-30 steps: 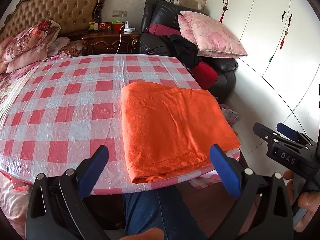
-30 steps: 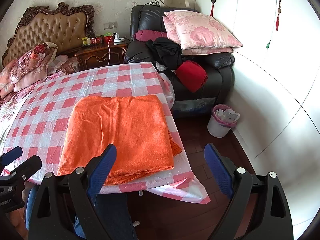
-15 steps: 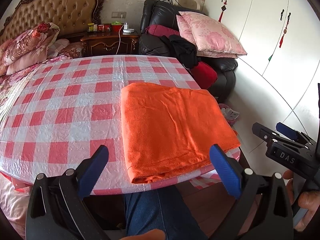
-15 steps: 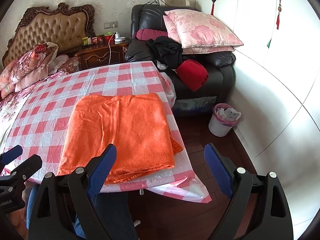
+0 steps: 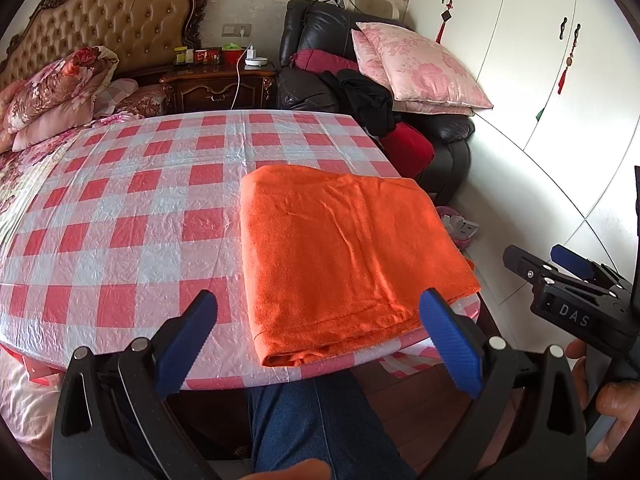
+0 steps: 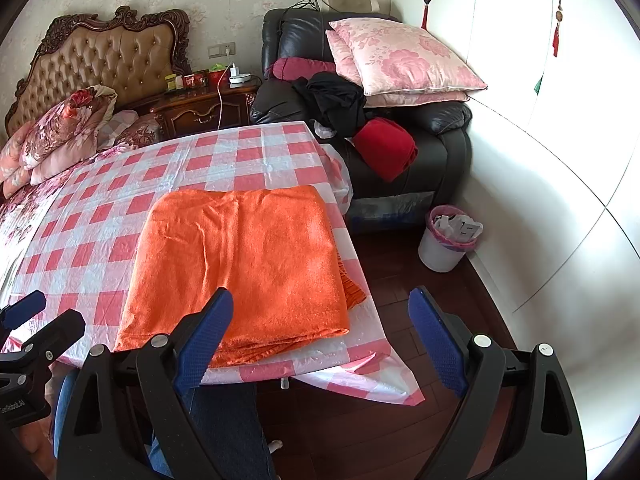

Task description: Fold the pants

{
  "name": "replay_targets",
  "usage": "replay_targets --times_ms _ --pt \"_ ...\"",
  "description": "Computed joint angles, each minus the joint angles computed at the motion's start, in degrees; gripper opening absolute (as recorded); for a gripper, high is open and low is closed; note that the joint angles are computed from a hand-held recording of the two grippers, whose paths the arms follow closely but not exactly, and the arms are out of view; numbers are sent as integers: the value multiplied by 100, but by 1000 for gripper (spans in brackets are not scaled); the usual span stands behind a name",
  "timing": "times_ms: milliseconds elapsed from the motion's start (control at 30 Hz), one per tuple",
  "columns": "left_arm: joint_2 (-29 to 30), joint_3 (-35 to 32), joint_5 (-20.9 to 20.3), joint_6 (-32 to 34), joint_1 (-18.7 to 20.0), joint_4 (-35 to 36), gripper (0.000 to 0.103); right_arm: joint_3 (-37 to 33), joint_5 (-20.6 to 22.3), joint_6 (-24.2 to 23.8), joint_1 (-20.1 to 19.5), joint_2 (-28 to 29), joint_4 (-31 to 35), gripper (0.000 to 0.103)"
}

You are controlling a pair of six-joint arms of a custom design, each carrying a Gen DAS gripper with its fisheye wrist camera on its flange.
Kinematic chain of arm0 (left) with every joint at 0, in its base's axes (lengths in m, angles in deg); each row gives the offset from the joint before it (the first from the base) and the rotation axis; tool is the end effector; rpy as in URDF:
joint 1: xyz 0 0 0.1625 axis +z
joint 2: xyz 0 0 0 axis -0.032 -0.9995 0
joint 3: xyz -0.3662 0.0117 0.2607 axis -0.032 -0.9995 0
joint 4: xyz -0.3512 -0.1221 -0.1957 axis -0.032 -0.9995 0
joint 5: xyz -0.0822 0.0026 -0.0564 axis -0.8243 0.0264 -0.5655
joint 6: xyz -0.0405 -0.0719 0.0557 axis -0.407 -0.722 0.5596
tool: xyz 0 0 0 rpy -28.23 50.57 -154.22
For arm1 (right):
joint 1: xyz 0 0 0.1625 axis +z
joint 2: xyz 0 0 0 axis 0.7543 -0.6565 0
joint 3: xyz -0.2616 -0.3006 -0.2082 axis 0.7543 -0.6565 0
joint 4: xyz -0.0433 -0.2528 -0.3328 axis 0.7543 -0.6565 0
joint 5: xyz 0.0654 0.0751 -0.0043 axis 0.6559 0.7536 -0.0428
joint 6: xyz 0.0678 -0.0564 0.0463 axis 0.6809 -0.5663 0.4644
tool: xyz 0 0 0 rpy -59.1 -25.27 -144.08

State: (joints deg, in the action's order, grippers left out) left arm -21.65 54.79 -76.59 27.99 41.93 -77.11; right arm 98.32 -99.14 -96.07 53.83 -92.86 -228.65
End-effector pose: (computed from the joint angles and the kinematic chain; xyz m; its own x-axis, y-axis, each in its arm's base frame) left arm -0.2706 -0.5102 0.1481 -0.8206 -0.1038 -0.5620 0.3334 0.7118 -0.6182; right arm 0.1828 -0.4724 0.2343 -0.6591 -0.1586 0.7351 -0.5965 0.7055 -0.3827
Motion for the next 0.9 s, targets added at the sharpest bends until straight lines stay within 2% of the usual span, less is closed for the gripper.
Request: replay_targets --times_ms 900 --pt "9 -38 -35 4 -22 68 101 26 21 7 -14 -4 -7 87"
